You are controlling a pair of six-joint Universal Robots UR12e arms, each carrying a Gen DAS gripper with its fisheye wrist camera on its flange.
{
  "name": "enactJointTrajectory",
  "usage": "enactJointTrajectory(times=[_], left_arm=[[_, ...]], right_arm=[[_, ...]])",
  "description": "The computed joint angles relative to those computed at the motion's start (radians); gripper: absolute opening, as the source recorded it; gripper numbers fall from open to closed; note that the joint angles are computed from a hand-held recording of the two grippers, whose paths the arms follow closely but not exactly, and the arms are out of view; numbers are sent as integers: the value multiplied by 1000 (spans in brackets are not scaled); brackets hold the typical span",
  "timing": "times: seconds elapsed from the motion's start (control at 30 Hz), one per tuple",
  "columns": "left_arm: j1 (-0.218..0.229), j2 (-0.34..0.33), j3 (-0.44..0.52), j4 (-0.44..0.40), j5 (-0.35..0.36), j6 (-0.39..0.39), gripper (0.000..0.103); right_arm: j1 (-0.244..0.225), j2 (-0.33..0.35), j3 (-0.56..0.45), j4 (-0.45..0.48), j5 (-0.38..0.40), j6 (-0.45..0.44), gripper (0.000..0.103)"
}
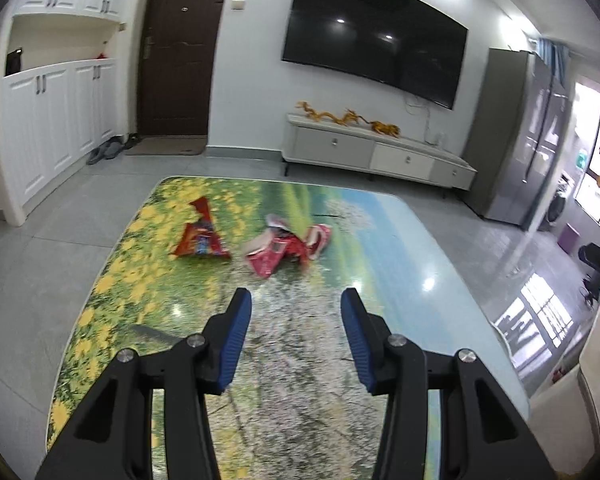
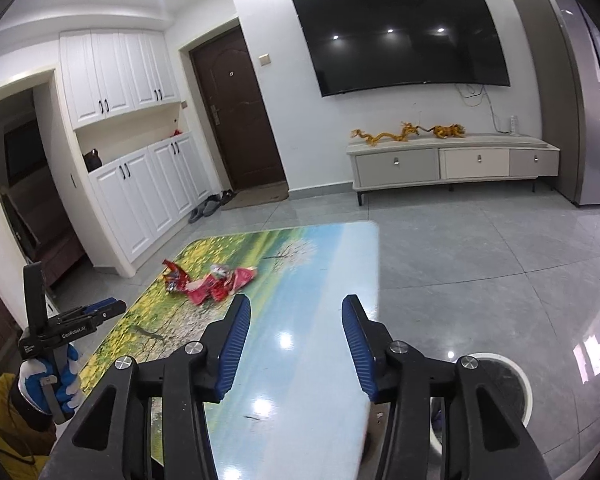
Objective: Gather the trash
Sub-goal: 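Move both open grippers back over the table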
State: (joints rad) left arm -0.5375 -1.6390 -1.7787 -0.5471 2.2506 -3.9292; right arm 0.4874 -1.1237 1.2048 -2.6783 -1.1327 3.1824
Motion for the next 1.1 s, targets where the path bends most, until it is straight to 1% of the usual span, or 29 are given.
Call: enactJointTrajectory(times=[0.1, 0.23, 0.4, 0.5, 0.6, 0.87, 1.0, 1.1], left_arm=[[-4, 3, -8, -3, 30, -11, 44], [-12, -8, -2, -1, 68, 18, 45], [-17, -29, 17, 19, 62, 41, 45], [-18, -40, 27, 29, 47, 52, 54], [-23, -49, 38, 27, 49, 64, 54], [-33, -61, 57, 30, 64, 62, 54], [-32, -71, 65, 49, 49, 63, 54], [-28, -84, 74, 54, 18, 67, 54]], right_arm=[[17, 7, -11, 10, -10, -9, 45], [28, 18, -29, 17, -20, -2, 45], [29, 18, -22, 12, -28, 7, 45], [29, 12, -8, 8, -35, 16, 45], [29, 11, -4, 4, -36, 19, 45], [24, 8, 5, -7, -28, 32, 45], [24, -4, 19, -11, -44, 30, 45], [23, -18, 42, -22, -61, 34, 47]])
